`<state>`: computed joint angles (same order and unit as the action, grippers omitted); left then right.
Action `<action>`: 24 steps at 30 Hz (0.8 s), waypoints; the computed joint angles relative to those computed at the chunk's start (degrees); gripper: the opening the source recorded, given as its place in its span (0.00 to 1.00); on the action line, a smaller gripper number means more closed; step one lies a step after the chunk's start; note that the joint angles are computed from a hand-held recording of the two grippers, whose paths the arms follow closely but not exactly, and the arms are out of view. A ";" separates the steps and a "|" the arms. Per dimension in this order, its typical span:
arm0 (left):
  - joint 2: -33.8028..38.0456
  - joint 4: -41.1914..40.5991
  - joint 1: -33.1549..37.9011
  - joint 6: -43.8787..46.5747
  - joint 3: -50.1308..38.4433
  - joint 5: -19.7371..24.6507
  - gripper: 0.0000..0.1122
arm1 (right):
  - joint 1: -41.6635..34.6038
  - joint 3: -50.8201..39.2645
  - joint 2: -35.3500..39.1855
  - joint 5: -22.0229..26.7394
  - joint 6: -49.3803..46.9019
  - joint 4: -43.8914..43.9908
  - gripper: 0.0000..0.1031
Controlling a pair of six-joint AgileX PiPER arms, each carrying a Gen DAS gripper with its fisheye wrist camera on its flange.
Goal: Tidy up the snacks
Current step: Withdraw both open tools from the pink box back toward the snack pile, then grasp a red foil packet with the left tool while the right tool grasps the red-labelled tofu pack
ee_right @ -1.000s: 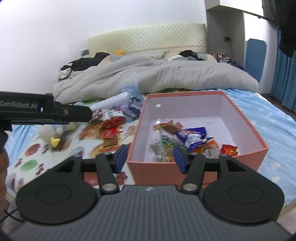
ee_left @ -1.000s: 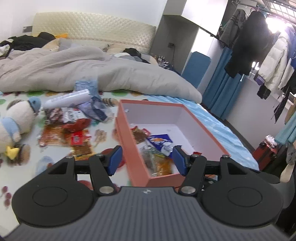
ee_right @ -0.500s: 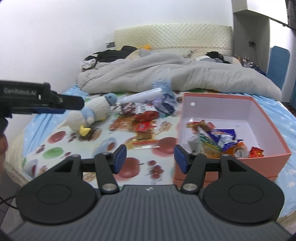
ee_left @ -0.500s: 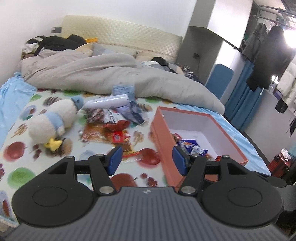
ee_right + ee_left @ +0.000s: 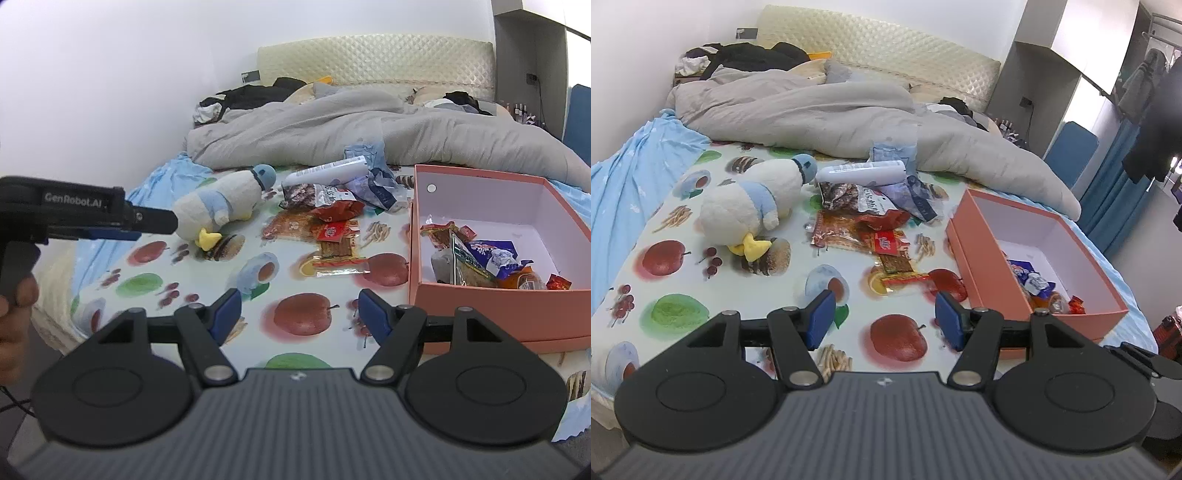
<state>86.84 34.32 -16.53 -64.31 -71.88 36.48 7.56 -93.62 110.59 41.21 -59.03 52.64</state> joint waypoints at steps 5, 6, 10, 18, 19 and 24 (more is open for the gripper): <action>5.12 3.72 1.97 -0.07 -2.03 -0.57 0.59 | 2.07 -5.36 4.50 1.17 0.59 -3.07 0.70; 5.73 2.98 2.95 0.28 -1.96 -1.78 0.59 | 2.87 -6.13 5.21 0.23 0.68 -4.37 0.70; 9.22 -1.43 7.21 3.15 -2.54 -6.79 0.63 | 4.78 -10.81 9.07 -1.33 2.74 -7.39 0.70; 18.76 -15.09 13.79 18.43 -9.32 -11.47 0.63 | 7.85 -22.57 18.16 -0.85 12.98 -15.94 0.70; 20.18 -16.84 14.50 20.80 -10.94 -11.37 0.63 | 8.20 -24.09 19.31 -0.72 14.00 -16.94 0.70; 28.46 -24.71 17.47 31.59 -21.21 -8.71 0.63 | 9.47 -39.26 28.68 5.10 24.55 -25.20 0.70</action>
<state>115.30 9.61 0.93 -32.72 -93.09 27.76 17.03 -132.88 139.27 46.30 -34.48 27.44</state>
